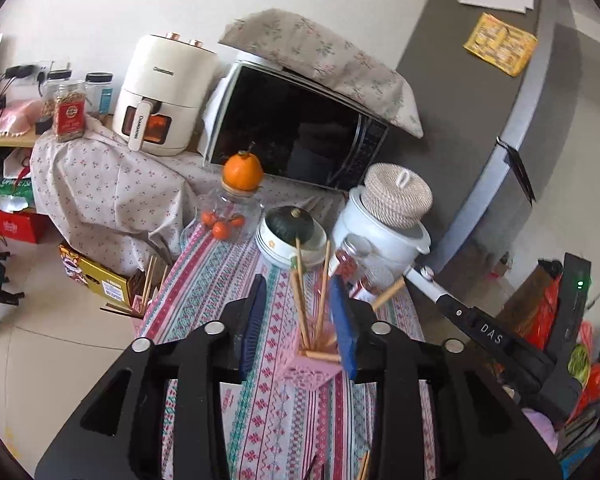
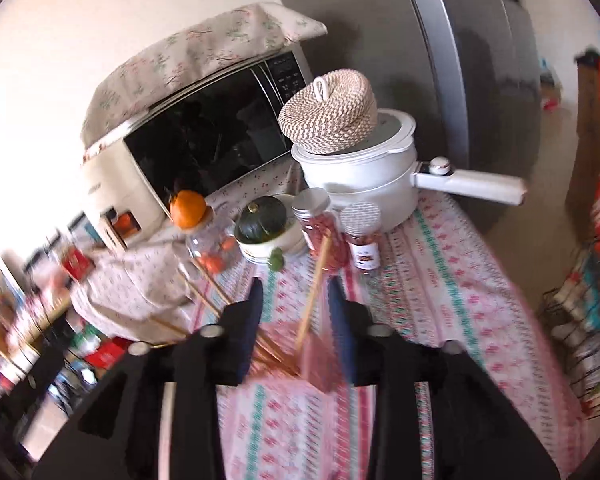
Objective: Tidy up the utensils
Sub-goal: 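Move both tools back down to the remaining chopsticks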
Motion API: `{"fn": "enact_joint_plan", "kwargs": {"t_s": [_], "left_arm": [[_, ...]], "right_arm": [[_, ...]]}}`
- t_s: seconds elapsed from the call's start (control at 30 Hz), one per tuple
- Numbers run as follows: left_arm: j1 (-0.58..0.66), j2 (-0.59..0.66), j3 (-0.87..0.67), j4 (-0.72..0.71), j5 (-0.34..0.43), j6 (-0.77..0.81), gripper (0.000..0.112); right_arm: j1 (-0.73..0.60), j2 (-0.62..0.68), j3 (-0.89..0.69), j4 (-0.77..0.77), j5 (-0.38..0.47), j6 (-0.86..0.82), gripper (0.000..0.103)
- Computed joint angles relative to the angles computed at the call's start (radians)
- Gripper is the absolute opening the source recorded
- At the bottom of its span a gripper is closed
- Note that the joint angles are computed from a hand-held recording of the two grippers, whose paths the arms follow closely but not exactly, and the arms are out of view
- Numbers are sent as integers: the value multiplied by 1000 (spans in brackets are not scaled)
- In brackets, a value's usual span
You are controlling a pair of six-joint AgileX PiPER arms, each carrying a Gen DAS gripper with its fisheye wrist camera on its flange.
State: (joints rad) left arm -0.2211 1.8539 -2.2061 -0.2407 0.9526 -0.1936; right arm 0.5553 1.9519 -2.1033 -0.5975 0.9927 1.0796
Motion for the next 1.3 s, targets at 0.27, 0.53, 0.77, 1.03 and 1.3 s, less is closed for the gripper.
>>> {"fn": "enact_joint_plan", "kwargs": {"t_s": [0.27,0.53,0.77,1.03,1.3], "left_arm": [[-77,-177,370,78,-129,5,50],[-156,-292,597,245,-225,-88,76],[-210,-312,690,365,-232,-166,95],[-190,-179,621,192,-70,-9,96],[-264,29,378,91,159,83,96]], "right_arm": [[156,-171,355,-236,41,197,62],[240,-242,579,-296,68,364,80],[261,-310,768,-307,62,507,94],[152,-421,1007,-121,-82,514,96],[-45,-619,1290,172,-328,497,96]]}}
